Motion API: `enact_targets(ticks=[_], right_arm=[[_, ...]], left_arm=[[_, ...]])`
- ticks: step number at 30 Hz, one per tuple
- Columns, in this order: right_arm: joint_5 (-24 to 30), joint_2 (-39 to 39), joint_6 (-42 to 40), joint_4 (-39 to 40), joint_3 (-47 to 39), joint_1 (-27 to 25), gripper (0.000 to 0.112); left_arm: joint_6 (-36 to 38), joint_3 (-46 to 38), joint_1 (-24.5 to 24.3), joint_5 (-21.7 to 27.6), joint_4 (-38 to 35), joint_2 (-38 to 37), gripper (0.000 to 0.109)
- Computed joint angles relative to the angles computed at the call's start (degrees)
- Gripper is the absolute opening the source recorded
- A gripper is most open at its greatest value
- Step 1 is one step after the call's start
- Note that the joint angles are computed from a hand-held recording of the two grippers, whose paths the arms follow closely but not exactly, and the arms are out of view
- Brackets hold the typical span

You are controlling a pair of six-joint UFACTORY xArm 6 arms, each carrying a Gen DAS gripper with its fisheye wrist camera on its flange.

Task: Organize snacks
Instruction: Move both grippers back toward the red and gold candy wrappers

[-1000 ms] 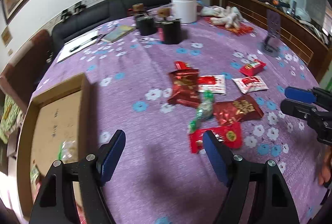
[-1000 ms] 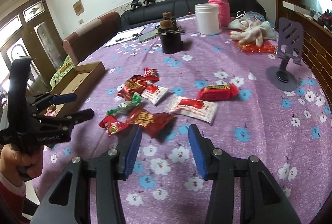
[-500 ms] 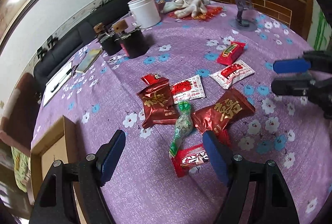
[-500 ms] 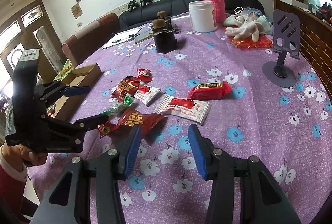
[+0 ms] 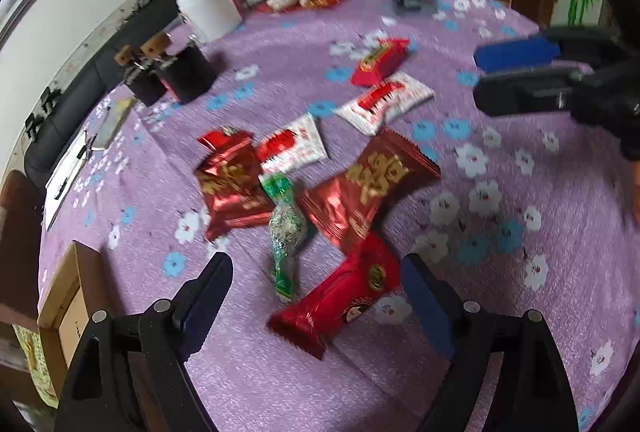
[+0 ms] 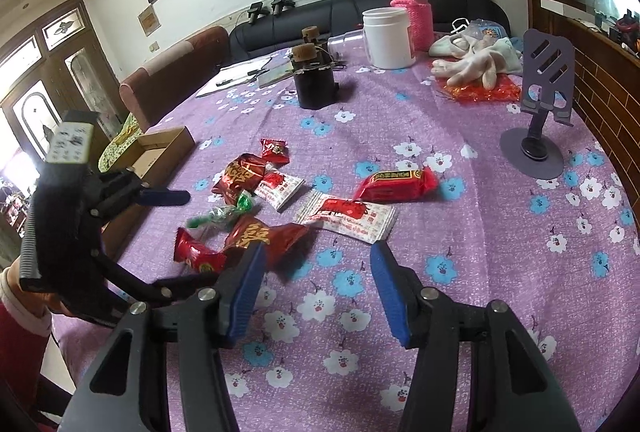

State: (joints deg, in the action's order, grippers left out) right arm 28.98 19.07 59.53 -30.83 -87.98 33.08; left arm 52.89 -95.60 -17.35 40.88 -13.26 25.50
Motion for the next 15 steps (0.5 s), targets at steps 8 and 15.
enact_targets(ticks=[8, 15], right_arm=[[0.0, 3.2, -7.6, 3.9, -4.6, 0.3, 0.053], [9.6, 15.9, -34.0, 17.3, -22.6, 1.0, 0.053]], left_arm=[[-0.1, 3.5, 0.4, 1.7, -1.2, -2.8, 0.088], [-5.2, -0.6, 1.4, 5.0, -1.5, 0.0, 0.089]])
